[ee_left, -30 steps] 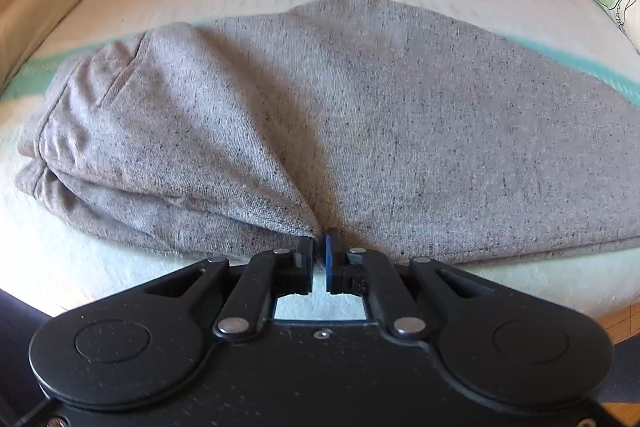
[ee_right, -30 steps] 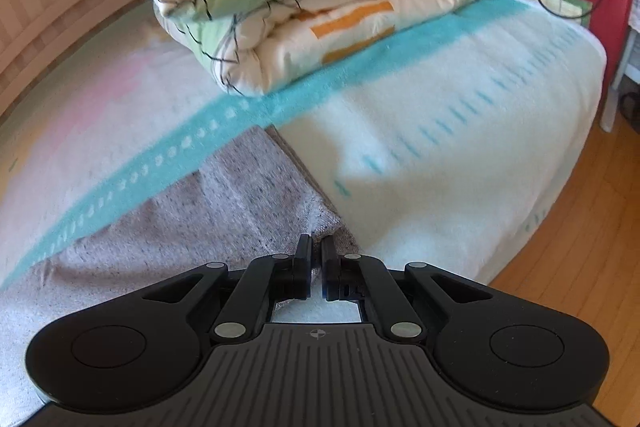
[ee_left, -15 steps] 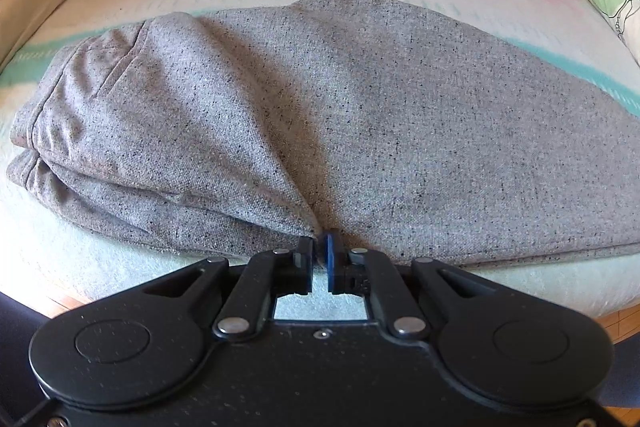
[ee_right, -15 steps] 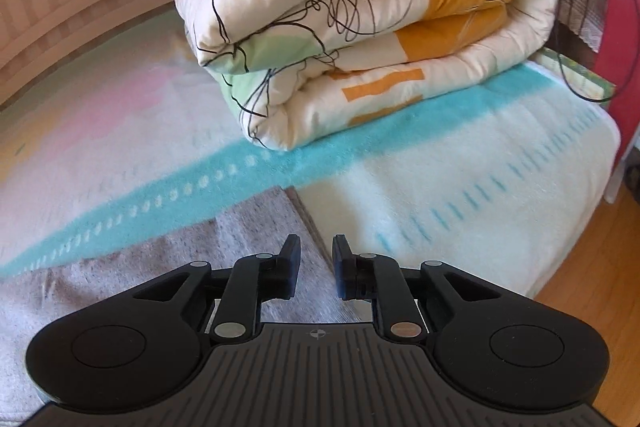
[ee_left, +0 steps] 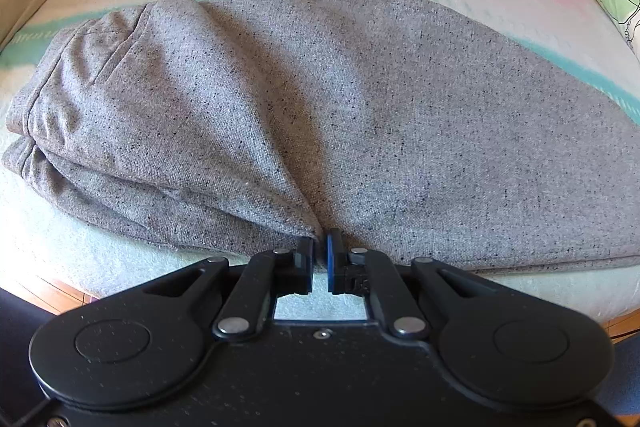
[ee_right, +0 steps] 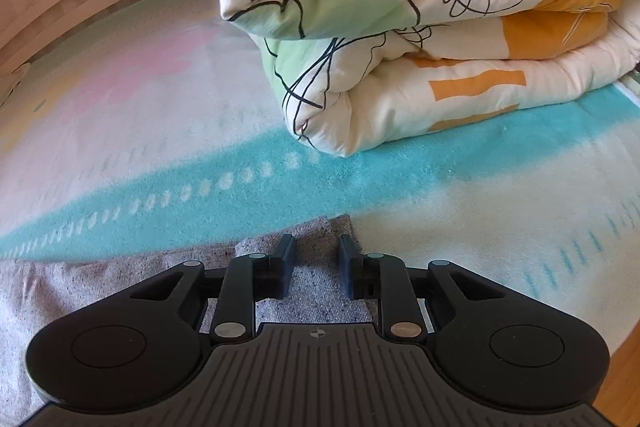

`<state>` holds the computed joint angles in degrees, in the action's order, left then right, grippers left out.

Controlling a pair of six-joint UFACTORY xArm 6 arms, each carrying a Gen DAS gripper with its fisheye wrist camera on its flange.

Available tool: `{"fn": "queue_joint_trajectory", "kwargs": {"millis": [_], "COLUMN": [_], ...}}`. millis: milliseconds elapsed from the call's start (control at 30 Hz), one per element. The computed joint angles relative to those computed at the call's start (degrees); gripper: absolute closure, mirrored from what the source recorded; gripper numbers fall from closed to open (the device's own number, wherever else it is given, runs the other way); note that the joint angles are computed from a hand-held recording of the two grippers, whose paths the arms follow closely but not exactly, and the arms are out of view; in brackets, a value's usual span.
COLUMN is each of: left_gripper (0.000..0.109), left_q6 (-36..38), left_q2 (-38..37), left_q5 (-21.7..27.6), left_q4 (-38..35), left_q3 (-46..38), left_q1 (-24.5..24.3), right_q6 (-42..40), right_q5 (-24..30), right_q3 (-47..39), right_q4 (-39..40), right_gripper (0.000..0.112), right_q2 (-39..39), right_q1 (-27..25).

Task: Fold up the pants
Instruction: 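Open the left gripper and release the folded sweatpants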

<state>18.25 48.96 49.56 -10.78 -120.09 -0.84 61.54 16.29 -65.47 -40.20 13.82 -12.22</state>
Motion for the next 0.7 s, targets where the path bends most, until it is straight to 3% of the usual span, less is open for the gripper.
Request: {"fn": "queue_joint_trajectory", "kwargs": {"millis": [33,67,133,200,300,367,433,467,567,700], "left_gripper": [0.099,0.099,0.1,0.1,0.099,0.099,0.091,0.089,0.088,0.088], "left_q6": [-0.26,-0.32,-0.32,0.04,1.12,1.39,1.88,2.58,5.68,10.48], "left_q2": [0.17,-0.1,-0.27,-0.67,-2.23,-2.93,-3.31,-3.71,-5.69,-9.25], "left_q5": [0.03,-0.17,-0.55,-1.1,-3.19,-3.77,-3.07,-2.67,-1.21,-1.86], "left_q4": [0.1,0.14,0.11,0.13,0.48,1.08,1.43,1.21,0.03,-2.1], "left_q3": [-0.2,0.23,0.61,1.38,4.28,5.31,5.18,5.3,6.81,10.2], "left_q1": [-0.04,-0.07,-0.13,-0.17,-0.38,-0.53,-0.47,-0.31,0.5,2.25], "right_q6": [0.35,-0.38,3.08,6.58,5.02,4.95,6.14,6.65,7.69,0.64], "right_q5": [-0.98,-0.96,1.03,7.3,8.7,11.37,14.04,14.94,15.8,15.24], "right_q3": [0.66,1.0,0.66,-1.08,-2.33,-3.77,-5.16,-5.56,-6.8,-11.37], "right_q4": [-0.57,-0.2,-6.67,-12.63,-8.21,-11.11,-13.46,-13.81,-14.79,-9.39], "right_gripper": [0.096,0.109,0.109,0.109,0.109,0.108,0.105,0.099,0.099,0.098], "right_q2": [-0.35,-0.64,-1.22,-1.26,0.28,1.07,1.24,0.99,-0.47,-0.12], "right_q1": [-0.04,0.21,1.1,2.57,2.11,3.41,4.57,4.92,5.82,7.57]}}
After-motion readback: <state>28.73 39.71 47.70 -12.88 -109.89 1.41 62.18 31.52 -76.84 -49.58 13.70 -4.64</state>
